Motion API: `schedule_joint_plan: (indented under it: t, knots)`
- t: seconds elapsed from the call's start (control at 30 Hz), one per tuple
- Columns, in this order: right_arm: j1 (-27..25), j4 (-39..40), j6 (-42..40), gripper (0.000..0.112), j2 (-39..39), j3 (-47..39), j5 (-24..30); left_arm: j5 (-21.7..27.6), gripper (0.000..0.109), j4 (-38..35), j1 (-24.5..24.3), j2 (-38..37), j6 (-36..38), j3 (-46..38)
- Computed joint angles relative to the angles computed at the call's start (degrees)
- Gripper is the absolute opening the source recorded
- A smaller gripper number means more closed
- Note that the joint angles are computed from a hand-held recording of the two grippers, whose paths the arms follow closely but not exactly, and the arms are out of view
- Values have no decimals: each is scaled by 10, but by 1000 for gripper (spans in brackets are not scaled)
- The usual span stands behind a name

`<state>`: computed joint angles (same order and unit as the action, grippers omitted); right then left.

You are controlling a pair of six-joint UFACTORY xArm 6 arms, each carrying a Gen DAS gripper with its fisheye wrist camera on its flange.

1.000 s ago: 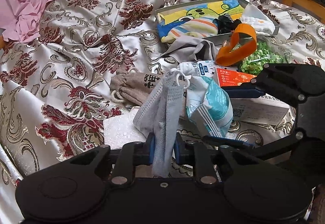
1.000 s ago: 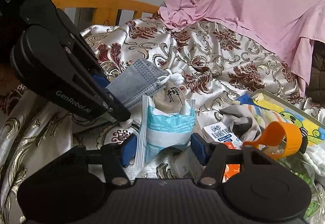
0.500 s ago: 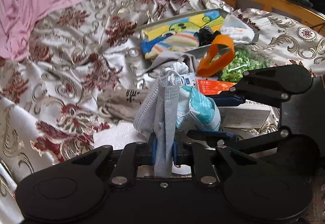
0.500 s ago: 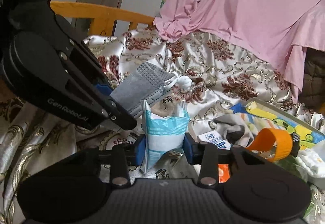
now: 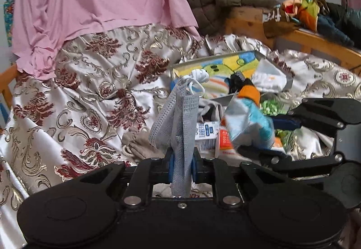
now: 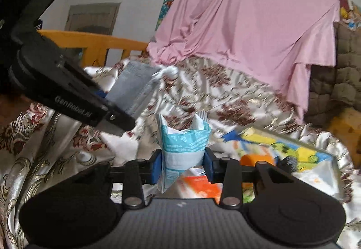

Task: Organize soft objects
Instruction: 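Lift the grey mask with the left tool while the right tool carries the mask packet to the tray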

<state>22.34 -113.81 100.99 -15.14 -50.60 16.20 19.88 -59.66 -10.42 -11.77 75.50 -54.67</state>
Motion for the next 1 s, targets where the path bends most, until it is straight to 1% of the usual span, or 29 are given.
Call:
schedule_joint_plan:
  t: [0.13, 0.3, 0.4, 0.5, 0.6, 0.73, 0.83, 0.93, 1.0]
  knots:
    - [-9, -23, 27, 41, -31, 10, 10, -25, 16, -12, -21, -20, -15, 11]
    - [-25, -52, 65, 41, -67, 24, 23, -60, 16, 4, -57, -20, -75, -1]
    - [-45, -63, 87, 41, -90, 34, 31, -78, 16, 28, -84, -2, -118, -23]
    - [-72, -69, 111, 41, -110, 40, 33, -91, 16, 62, -112, 29, -166, -56]
    - [-105, -72, 119, 42, -127, 48, 38, -92, 16, 94, -136, 66, -207, -97]
    - [-156, -75, 130, 42, -130, 45, 31, -90, 16, 152, -160, 122, -260, -161]
    - [-192, -84, 142, 42, -117, 35, 33, -83, 16, 205, -171, 171, -308, -220]
    - [-218, -109, 193, 42, -93, 22, 39, -70, 16, 272, -176, 223, -370, -284]
    - [-238, -121, 229, 42, -68, 4, 33, -60, 16, 319, -179, 260, -409, -331]
